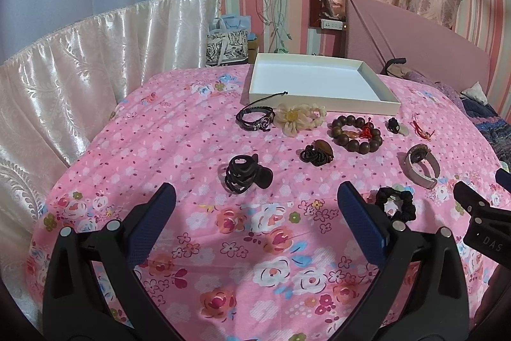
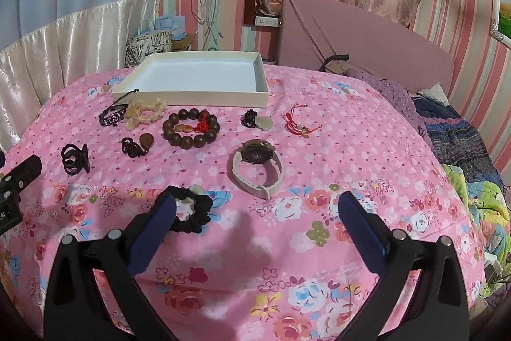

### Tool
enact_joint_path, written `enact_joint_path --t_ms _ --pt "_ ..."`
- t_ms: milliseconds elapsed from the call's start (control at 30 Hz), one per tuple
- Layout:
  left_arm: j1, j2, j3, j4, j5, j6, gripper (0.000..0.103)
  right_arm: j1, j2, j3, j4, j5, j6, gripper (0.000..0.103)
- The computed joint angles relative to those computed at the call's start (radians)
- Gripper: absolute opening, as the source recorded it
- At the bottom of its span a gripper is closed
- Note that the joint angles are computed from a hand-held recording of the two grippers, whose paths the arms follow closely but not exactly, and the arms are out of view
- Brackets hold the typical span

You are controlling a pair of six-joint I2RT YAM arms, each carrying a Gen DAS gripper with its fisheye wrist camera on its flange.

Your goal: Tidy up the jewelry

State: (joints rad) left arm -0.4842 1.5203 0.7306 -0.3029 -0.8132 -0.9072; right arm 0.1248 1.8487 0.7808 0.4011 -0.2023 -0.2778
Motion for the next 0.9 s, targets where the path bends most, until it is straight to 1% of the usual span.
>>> enact_joint_path --t_ms 900 --pt "0.001 0.024 0.006 0.008 0.011 -0.001 0.1 -0.004 0.004 0.0 0.0 -0.008 0.001 0.101"
